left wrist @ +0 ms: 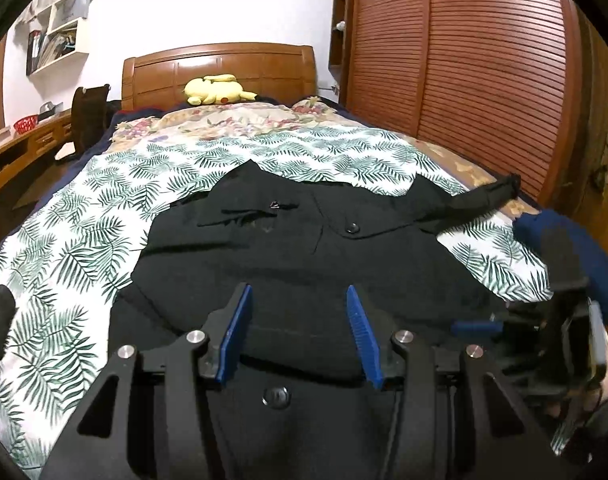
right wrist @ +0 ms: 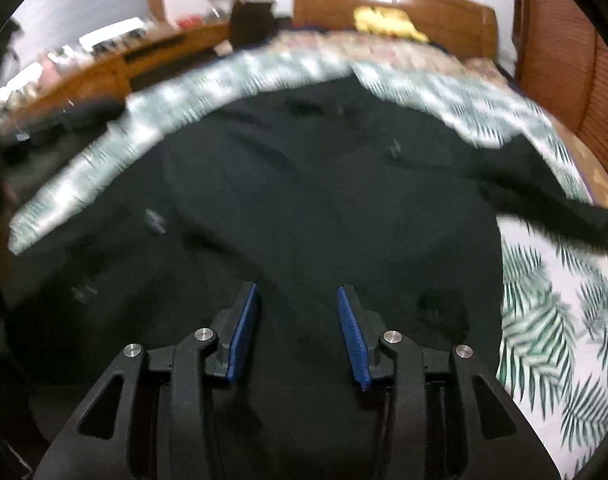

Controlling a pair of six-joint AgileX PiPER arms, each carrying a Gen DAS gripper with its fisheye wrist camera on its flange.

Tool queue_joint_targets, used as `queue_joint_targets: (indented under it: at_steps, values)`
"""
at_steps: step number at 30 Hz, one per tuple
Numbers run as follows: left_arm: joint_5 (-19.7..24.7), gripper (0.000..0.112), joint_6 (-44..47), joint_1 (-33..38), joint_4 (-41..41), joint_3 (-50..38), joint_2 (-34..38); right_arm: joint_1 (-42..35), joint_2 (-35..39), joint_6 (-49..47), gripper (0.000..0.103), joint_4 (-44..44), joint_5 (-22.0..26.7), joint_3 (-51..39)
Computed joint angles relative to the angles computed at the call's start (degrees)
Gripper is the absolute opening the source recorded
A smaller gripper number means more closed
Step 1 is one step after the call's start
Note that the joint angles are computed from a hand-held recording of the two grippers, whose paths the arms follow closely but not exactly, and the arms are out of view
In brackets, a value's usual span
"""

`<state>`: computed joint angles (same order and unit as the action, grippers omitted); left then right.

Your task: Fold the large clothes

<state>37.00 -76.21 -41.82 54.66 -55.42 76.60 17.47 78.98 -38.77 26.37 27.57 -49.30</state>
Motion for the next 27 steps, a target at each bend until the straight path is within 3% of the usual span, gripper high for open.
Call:
queue_joint_targets:
  at_steps: [2, 4, 7, 12, 16, 23, 27]
  values:
    - [-1.49, 0.048, -2.15, 0.72, 1.71, 0.89, 0.61, -0.2, 2.59, 1.49, 0.042, -1.44, -0.28, -0.19]
    - [-3.14, 0.048, -3.99, 1.53, 3.15, 2.09, 0.98, -2.1, 4.07, -4.7, 0.042, 4.47, -0.08, 0.12]
    - [-4.66, 0.048, -6.87, 2.39, 5.4, 3.75, 1.58, -1.87, 3.65, -6.0, 0.042, 5.2, -1.82, 1.51]
    - [-4.5, 0.048, -12.17, 1.73, 10.19, 5.8, 2.7, -3.03, 2.91, -9.7, 0.042, 9.13, -1.66, 2.42]
    - [-5.02, 0.048, -14.33, 1.54, 12.19, 6.8, 3.59, -2.3, 1.03, -6.25, 0.043, 6.59, -4.15, 3.64]
    - [-5.46, 0.048, -19.3, 0.44, 16.21, 8.61, 4.12, -6.91, -3.16, -6.36, 0.043, 5.43, 0.55, 2.46]
    - [-5.58, 0.048, -18.44, 0.06, 15.91, 8.2, 5.07, -13.34, -4.39, -8.82, 0.046, 5.22, 3.66, -1.14]
